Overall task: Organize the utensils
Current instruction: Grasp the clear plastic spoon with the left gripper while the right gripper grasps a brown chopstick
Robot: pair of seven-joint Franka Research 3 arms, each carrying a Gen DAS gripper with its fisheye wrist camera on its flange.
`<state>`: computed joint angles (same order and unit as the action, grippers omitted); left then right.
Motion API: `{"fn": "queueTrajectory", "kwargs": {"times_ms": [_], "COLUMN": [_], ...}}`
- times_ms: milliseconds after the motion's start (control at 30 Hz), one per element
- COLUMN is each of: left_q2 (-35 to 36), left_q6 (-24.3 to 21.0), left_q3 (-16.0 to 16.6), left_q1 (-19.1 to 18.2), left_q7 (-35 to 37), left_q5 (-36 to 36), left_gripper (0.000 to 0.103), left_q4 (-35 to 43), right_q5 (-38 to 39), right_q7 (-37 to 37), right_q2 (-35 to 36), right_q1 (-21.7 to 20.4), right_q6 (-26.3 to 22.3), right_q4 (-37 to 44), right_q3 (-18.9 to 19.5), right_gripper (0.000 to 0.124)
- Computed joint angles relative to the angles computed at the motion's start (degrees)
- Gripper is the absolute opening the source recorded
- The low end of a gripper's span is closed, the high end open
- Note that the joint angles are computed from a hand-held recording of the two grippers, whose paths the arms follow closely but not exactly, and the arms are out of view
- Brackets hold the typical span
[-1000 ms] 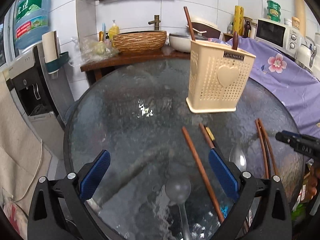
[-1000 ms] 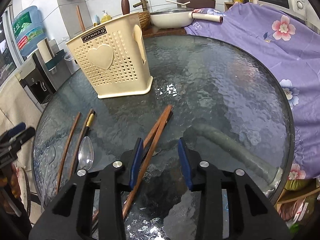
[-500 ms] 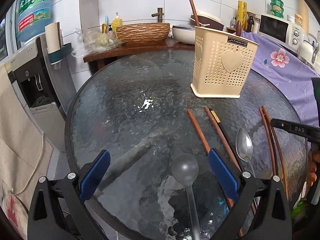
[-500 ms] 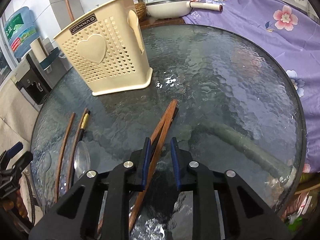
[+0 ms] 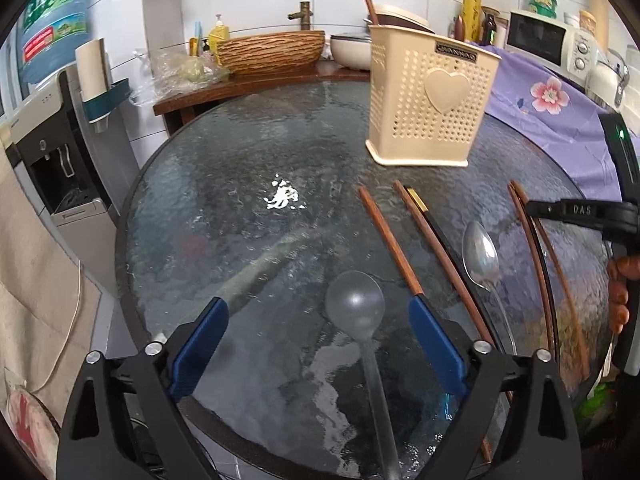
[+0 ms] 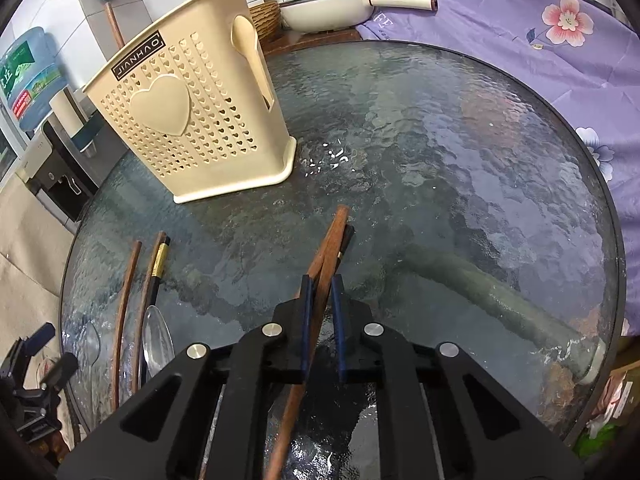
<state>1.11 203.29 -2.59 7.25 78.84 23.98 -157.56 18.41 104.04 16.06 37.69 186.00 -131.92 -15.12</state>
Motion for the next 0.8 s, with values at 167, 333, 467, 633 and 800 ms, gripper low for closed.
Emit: {"fn": "queueTrajectory", "kwargs": {"times_ms": [167, 333, 467, 633, 800], "left_q2": [0.7, 1.6, 2.7, 3.5, 3.6], "left_q6": [-1.1, -1.2, -2.3, -2.0, -2.2], "left_q3": [-0.8, -1.4, -1.4, -1.1, -0.9], "left_q1": [-1.6, -5.5, -6.8, -8.2, -8.5], "left_q7": [4.3, 13.3, 15.6, 16.9, 16.1], "left_q5": [-5.3, -17.5, -21.0, -24.1, -23.8], "left_gripper": [0.084, 0.08, 0.073, 0.066, 0.049], "left_q4": [0.2, 0.4, 1.4, 1.9, 2.3], "right_q5": [0.9, 2.9, 4.2, 6.1, 6.5], "right_q7": [-0.7, -2.7, -4.4, -6.5, -7.0], "right_q2": [-0.2, -1.2, -1.9, -2.2, -2.5], "right_q1": [0.7, -4.8, -10.7, -13.1, -15.9], "right_q6": [1.0, 3.4, 5.3, 7.4, 8.8], "right_q4": [-0.3, -1.3, -1.9, -2.4, -3.0], "right_q3": [-0.7, 5.3, 11.7, 15.0, 18.0], "right_gripper": [0.008, 0.008, 0.008, 0.008, 0.008]}}
